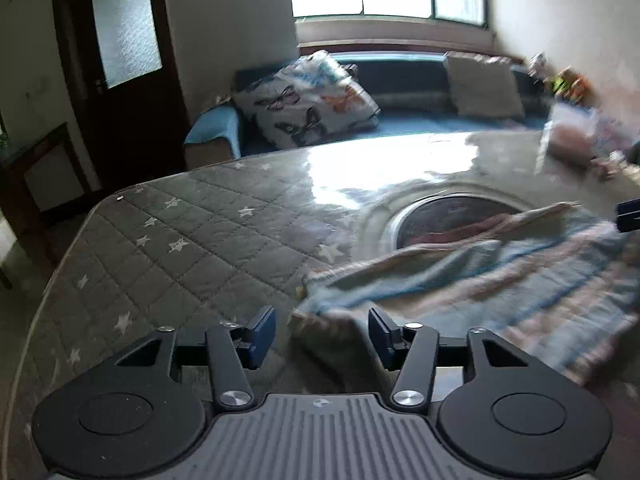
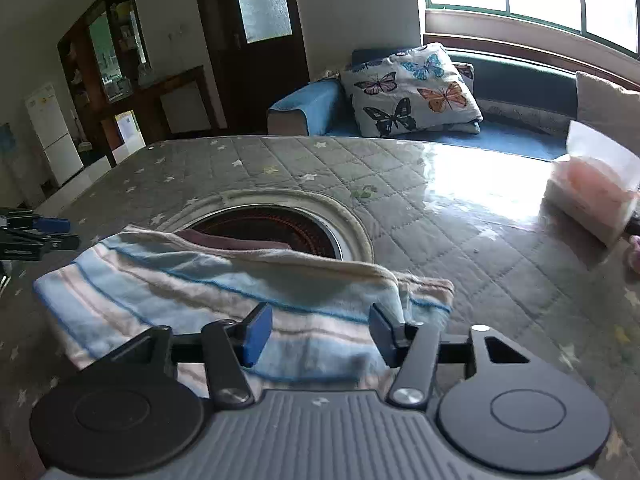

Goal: Fold clothes
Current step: 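Carry the lifted edge over the cloth with both tools and lay it down, then open both tools to release the folded edge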

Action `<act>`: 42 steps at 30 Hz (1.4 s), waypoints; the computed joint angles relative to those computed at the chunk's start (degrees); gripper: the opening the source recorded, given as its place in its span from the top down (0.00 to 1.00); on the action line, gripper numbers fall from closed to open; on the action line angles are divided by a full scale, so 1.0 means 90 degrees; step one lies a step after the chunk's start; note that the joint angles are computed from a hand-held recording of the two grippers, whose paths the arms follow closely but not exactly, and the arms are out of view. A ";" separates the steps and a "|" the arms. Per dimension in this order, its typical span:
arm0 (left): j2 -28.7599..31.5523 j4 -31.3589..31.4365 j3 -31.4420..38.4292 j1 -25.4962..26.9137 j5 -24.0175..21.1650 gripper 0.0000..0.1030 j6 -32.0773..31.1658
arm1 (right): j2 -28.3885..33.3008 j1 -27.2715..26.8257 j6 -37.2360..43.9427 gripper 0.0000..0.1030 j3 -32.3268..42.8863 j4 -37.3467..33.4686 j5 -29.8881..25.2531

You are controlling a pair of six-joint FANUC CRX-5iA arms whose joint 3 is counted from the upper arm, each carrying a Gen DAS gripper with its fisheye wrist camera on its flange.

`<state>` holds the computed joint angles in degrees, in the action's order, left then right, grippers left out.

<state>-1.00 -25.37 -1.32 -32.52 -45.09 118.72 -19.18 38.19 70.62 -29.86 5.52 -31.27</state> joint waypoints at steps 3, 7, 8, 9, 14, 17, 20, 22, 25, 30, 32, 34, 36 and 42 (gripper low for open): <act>-0.0571 0.0283 -0.0646 0.0030 0.0349 0.36 -0.0266 | -0.0435 0.0086 -0.0068 0.38 -0.0236 0.0021 -0.0168; -0.0849 0.0538 -0.1078 -0.0069 0.0606 0.36 -0.0546 | -0.0977 0.0250 -0.0435 0.38 -0.0609 0.0191 -0.0372; -0.0852 0.0606 -0.1140 -0.0088 0.0648 0.36 -0.0658 | -0.1105 0.0275 -0.0568 0.38 -0.0709 0.0233 -0.0424; -0.0813 0.0641 -0.1159 -0.0114 0.0689 0.36 -0.0771 | -0.1192 0.0286 -0.0673 0.38 -0.0778 0.0263 -0.0468; -0.0667 0.0697 -0.1287 -0.0186 0.1023 0.39 -0.1174 | -0.1517 0.0250 -0.1071 0.38 -0.1053 0.0354 -0.0598; -0.0586 0.1063 -0.1401 -0.0092 0.1277 0.47 -0.1730 | -0.1564 0.0151 -0.0889 0.39 -0.1020 0.0026 -0.0699; -0.0569 0.1298 -0.1489 -0.0026 0.1374 0.56 -0.1989 | -0.1563 0.0142 -0.0874 0.43 -0.1060 -0.0082 -0.0698; -0.0602 0.1431 -0.1566 0.0028 0.1426 0.62 -0.2042 | -0.1540 0.0045 -0.0642 0.45 -0.1004 -0.0358 -0.0669; -0.0638 0.1550 -0.1650 0.0079 0.1478 0.77 -0.2041 | -0.1450 -0.0067 -0.0294 0.50 -0.0886 -0.0702 -0.0727; -0.0723 0.1478 -0.1703 0.0058 0.1511 0.86 -0.1728 | -0.1314 -0.0171 -0.0084 0.57 -0.0842 -0.0945 -0.0647; -0.0757 0.1486 -0.1707 0.0055 0.1524 0.88 -0.1640 | -0.1240 -0.0270 0.0099 0.62 -0.0774 -0.1152 -0.0580; -0.0814 0.1382 -0.1689 0.0005 0.1465 0.89 -0.1421 | -0.1263 -0.0286 0.0091 0.85 -0.0773 -0.1177 -0.0571; -0.0901 0.1306 -0.1705 -0.0039 0.1426 0.89 -0.1219 | -0.1301 -0.0289 0.0055 0.94 -0.0783 -0.1176 -0.0567; -0.1246 0.1347 -0.1967 -0.0140 0.1205 0.90 -0.0651 | -0.1809 -0.0222 -0.0350 0.96 -0.0988 -0.0930 -0.0726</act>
<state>-12.22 -13.25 -19.02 -33.78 -34.24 112.86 -35.46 36.20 67.47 -38.75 -2.85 -37.80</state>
